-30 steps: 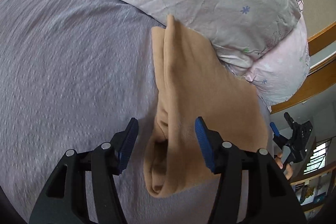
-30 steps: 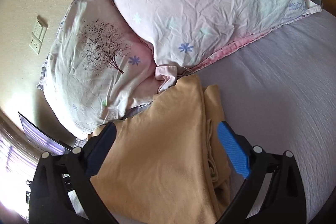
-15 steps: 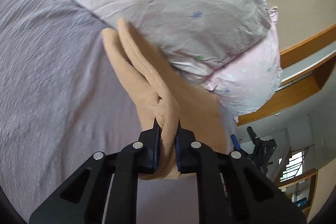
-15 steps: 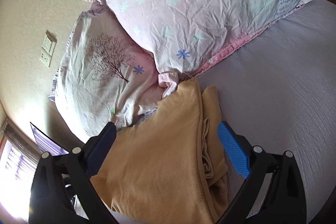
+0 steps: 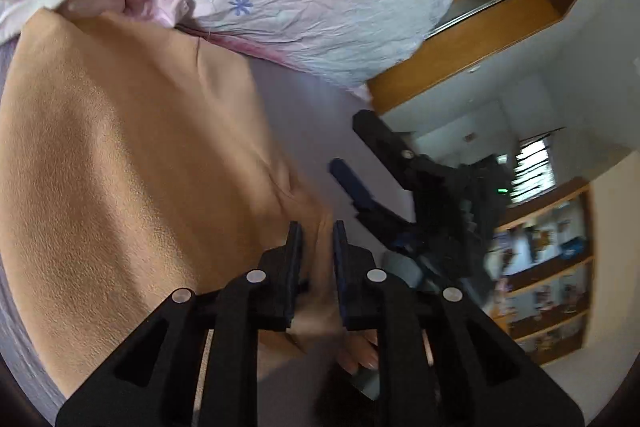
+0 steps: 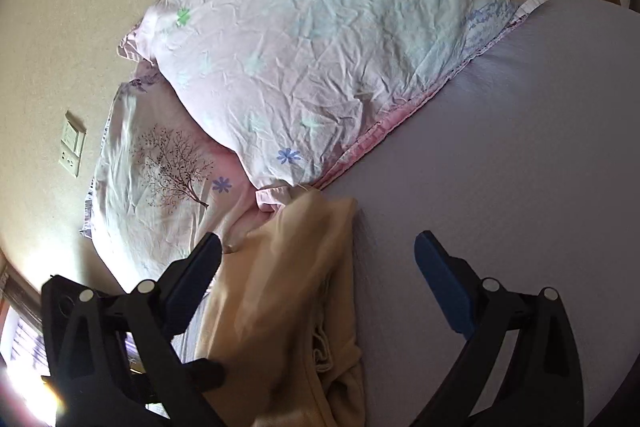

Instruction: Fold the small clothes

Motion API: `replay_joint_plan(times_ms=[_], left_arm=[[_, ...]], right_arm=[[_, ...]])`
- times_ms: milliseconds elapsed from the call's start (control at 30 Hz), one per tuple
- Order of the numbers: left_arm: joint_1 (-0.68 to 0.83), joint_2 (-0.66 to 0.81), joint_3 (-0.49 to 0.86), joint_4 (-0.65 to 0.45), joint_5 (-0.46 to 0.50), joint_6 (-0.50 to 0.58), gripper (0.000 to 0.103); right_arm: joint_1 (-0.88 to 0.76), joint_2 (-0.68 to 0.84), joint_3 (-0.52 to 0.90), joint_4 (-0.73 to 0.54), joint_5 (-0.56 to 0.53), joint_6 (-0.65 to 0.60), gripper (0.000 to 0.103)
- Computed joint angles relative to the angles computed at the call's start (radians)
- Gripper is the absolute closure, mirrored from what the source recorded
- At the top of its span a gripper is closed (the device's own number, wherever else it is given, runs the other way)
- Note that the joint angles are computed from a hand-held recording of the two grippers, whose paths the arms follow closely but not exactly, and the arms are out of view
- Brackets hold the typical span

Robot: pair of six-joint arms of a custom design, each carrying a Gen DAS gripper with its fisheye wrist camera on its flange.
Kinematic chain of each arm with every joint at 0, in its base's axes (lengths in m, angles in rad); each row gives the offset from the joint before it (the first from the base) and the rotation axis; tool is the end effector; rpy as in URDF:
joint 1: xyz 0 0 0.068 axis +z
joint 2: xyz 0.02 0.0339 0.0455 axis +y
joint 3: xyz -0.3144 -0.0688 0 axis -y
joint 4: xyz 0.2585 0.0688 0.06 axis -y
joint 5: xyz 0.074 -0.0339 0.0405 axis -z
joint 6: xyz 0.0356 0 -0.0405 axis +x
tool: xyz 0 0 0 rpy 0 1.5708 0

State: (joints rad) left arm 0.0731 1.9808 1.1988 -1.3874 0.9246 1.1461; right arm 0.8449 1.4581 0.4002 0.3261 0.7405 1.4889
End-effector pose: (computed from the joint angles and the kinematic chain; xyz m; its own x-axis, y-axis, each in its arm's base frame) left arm 0.3185 -0.0052 0.1834 -0.7884 0.4924 -0.3688 0.5477 0.2889 -0.7852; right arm 0.1762 0.1623 0.1631 -0.2544 0.8216 -0.5102 0.4242 0.5689 0.7046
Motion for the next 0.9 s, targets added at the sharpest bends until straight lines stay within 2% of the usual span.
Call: replay_joint_plan(times_ms=[33,67,100,133,167,200,300,367,433,467,500,533,567,633,667,733,767,833,867,900], left_arm=[[0.036,0.018,0.027,-0.065,0.005,0.066,0.08],[0.094,0.017,0.051,-0.105,0.005,0.122,0.062],[0.151,0.013,0.073,-0.124,0.004,0.159,0.049],[0.194,0.013,0.096,-0.128,0.004,0.176,0.03],[0.253,0.012,0.12,-0.126,-0.001,0.2,0.029],[0.301,0.019,0.148,-0.122,-0.018,0.222,0.029],[0.358,0.042,0.194,-0.105,-0.058,0.235,0.029],[0.381,0.059,0.195,-0.135,-0.074,0.307,0.029],[0.379,0.04,0.146,-0.124,-0.074,0.365,0.029],[0.361,0.006,0.087,-0.077,-0.066,0.383,0.029],[0.364,-0.011,0.055,-0.041,-0.069,0.413,0.029],[0.347,-0.064,-0.016,0.047,-0.068,0.401,0.029],[0.324,-0.12,-0.09,0.159,-0.077,0.36,0.029],[0.284,-0.178,-0.201,0.344,-0.133,0.28,0.029],[0.275,-0.182,-0.228,0.389,-0.161,0.263,0.029],[0.281,-0.175,-0.245,0.404,-0.183,0.288,0.03],[0.29,-0.168,-0.244,0.391,-0.193,0.31,0.03],[0.306,-0.156,-0.239,0.366,-0.222,0.339,0.03],[0.317,-0.148,-0.238,0.356,-0.243,0.355,0.03],[0.332,-0.144,-0.237,0.346,-0.253,0.377,0.03]], right_arm=[[0.004,-0.008,0.001,-0.004,0.005,-0.011,0.006],[0.011,-0.017,0.002,-0.008,0.008,-0.02,0.006],[0.028,-0.034,0.0,-0.008,0.008,-0.032,0.006],[0.049,-0.049,-0.009,0.011,0.01,-0.045,0.007],[0.083,-0.07,-0.02,0.041,0.009,-0.073,0.008],[0.13,-0.086,-0.009,0.015,0.029,-0.088,0.011],[0.254,-0.079,0.115,-0.246,0.089,-0.066,0.022],[0.294,-0.039,0.198,-0.355,0.078,-0.08,0.028],[0.302,0.022,0.288,-0.469,0.061,-0.095,0.032],[0.293,0.063,0.339,-0.537,0.048,-0.101,0.034],[0.281,0.092,0.369,-0.577,0.029,-0.098,0.05],[0.266,0.115,0.385,-0.589,-0.002,-0.105,0.083],[0.245,0.132,0.388,-0.59,-0.044,-0.109,0.095],[0.253,0.137,0.364,-0.593,-0.058,-0.043,0.094],[0.273,0.128,0.343,-0.595,-0.046,0.005,0.095],[0.314,0.103,0.284,-0.576,-0.044,0.106,0.095],[0.322,0.099,0.24,-0.515,-0.073,0.139,0.095],[0.322,0.125,0.223,-0.473,-0.123,0.152,0.093],[0.327,0.124,0.23,-0.481,-0.124,0.153,0.09],[0.325,0.102,0.227,-0.482,-0.126,0.154,0.082]])
